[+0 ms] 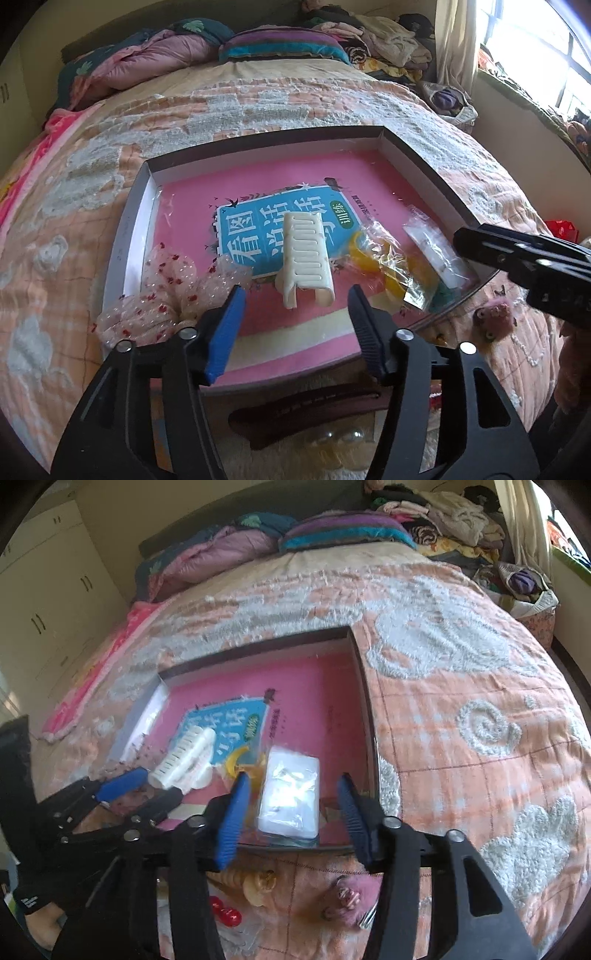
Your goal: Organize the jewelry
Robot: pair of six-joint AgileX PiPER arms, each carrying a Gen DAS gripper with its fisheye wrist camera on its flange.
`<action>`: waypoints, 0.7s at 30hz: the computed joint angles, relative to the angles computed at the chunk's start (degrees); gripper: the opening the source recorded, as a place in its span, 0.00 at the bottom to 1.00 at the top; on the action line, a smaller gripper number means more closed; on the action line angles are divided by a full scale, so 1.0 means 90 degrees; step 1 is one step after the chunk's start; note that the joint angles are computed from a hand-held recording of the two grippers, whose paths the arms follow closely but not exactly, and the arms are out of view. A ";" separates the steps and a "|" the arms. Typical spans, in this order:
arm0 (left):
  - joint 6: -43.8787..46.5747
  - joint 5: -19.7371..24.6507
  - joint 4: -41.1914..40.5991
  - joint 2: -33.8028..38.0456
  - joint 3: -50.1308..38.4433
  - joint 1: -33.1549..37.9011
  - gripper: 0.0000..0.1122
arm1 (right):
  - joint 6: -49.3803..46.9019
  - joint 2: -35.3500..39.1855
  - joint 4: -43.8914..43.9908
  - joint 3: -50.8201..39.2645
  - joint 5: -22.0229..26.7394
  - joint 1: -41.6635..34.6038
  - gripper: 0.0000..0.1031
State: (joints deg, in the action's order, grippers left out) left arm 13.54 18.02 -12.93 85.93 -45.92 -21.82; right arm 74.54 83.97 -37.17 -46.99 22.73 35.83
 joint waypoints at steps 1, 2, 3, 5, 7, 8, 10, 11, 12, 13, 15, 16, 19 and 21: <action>0.0000 0.0028 -0.0006 -0.0063 0.0020 0.0009 0.49 | 0.0082 -0.0104 -0.0066 0.0044 0.0014 0.0035 0.50; 0.0057 0.0067 -0.0078 -0.0126 0.0034 0.0030 0.52 | 0.0375 -0.0282 -0.0319 0.0107 0.0120 0.0154 0.53; 0.0160 0.0127 -0.0208 -0.0216 0.0056 0.0059 0.55 | 0.0624 -0.0397 -0.0524 0.0136 0.0233 0.0267 0.56; 0.0132 0.0214 -0.0244 -0.0378 0.0093 0.0083 0.63 | 0.1084 -0.0708 -0.0907 0.0237 0.0497 0.0510 0.64; 0.0086 0.0354 -0.0238 -0.0624 0.0131 0.0101 0.68 | 0.1668 -0.1075 -0.1407 0.0346 0.0916 0.0849 0.74; 0.0027 0.0403 -0.0188 -0.0733 0.0144 0.0089 0.72 | 0.1813 -0.1196 -0.1524 0.0372 0.1079 0.0964 0.77; -0.0179 0.0494 -0.0009 -0.0954 0.0174 0.0053 0.77 | 0.1998 -0.1519 -0.1628 0.0433 0.1411 0.1175 0.81; -0.0230 0.0536 0.0023 -0.1049 0.0190 0.0047 0.80 | 0.2015 -0.1659 -0.1625 0.0438 0.1570 0.1272 0.83; -0.0249 0.0583 0.0015 -0.1201 0.0229 0.0055 0.82 | 0.2052 -0.1755 -0.1651 0.0449 0.1685 0.1361 0.84; -0.0325 0.0619 0.0059 -0.1313 0.0249 0.0056 0.82 | 0.2109 -0.1895 -0.1709 0.0459 0.1870 0.1508 0.84; -0.0380 0.0690 0.0076 -0.1567 0.0297 0.0058 0.82 | 0.2302 -0.2074 -0.1874 0.0462 0.2291 0.1837 0.85; -0.0561 0.0730 0.0228 -0.1679 0.0310 0.0031 0.83 | 0.2385 -0.2127 -0.1932 0.0452 0.2474 0.1982 0.87; -0.0663 0.0928 0.0309 -0.1955 0.0299 0.0050 0.83 | 0.2665 -0.2412 -0.2086 0.0494 0.2962 0.2468 0.87; -0.0511 0.1133 0.0132 -0.2166 0.0289 0.0146 0.83 | 0.2818 -0.2504 -0.2191 0.0463 0.3362 0.2820 0.88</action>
State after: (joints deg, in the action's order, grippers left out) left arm 8.94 28.21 -11.74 66.44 -43.32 -20.50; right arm 99.90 61.43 -56.89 -42.83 52.98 61.21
